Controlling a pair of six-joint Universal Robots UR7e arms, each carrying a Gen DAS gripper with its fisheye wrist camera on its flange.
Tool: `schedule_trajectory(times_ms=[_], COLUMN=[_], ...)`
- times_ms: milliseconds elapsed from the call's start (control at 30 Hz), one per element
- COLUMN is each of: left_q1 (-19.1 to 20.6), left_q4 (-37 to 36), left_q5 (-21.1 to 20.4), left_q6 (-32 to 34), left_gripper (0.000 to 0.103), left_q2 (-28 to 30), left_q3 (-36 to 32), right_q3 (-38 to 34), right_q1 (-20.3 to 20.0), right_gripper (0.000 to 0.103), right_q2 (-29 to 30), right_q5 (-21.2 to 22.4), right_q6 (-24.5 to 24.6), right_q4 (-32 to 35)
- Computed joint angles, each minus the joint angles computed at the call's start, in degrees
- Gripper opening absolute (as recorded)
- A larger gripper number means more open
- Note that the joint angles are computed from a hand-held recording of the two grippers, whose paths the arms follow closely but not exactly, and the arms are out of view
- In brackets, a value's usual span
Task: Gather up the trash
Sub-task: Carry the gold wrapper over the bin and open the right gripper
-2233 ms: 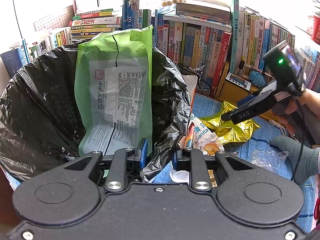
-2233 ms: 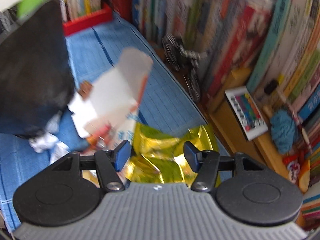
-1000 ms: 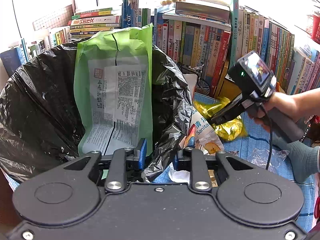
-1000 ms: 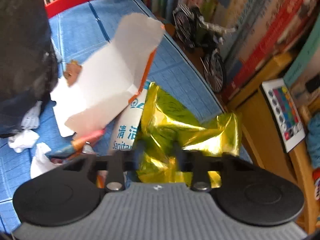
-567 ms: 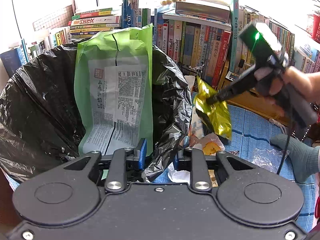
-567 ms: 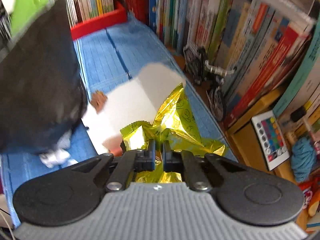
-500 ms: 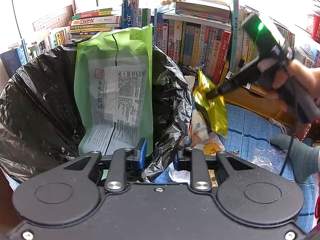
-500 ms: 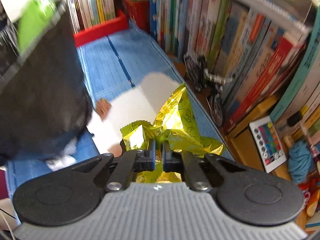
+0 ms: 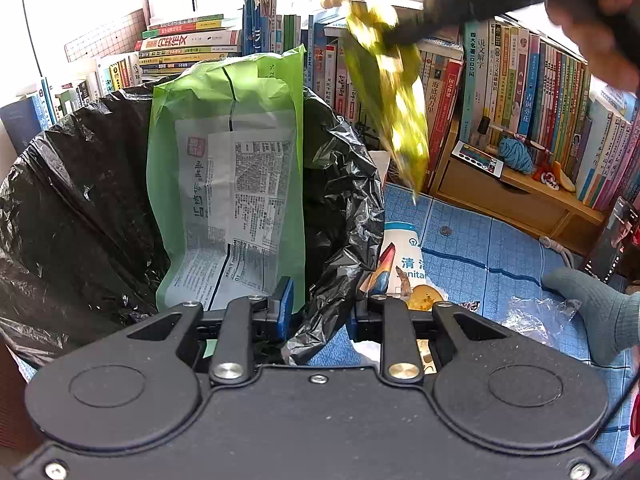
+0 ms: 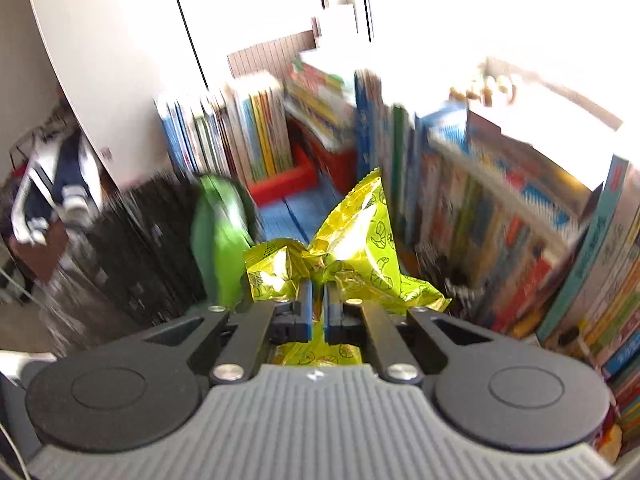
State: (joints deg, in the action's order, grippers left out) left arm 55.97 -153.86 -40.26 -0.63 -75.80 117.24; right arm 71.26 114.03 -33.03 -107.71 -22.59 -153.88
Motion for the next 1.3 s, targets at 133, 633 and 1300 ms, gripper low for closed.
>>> schedule_trajectory(times_ms=[133,633,1300], left_q1=[0.0,-0.1,-0.4], left_q4=[0.0,-0.7,-0.6], left_q5=[0.0,0.3,0.6], left_q6=[0.0,0.7,1.0], left_gripper=[0.025,0.025,0.026], left_q2=[0.0,-0.2,-0.6], left_q3=[0.0,0.4,0.6], right_q3=[-0.8,-1.2,-1.0], right_q1=[1.1,3.5,2.6], right_gripper=[0.008,0.008,0.014], right_q2=[-0.9,-0.2,1.3], right_q5=[4.7,16.4,11.9], right_q6=[0.1,0.1,0.5], right_q4=[-1.0,5.4,10.3])
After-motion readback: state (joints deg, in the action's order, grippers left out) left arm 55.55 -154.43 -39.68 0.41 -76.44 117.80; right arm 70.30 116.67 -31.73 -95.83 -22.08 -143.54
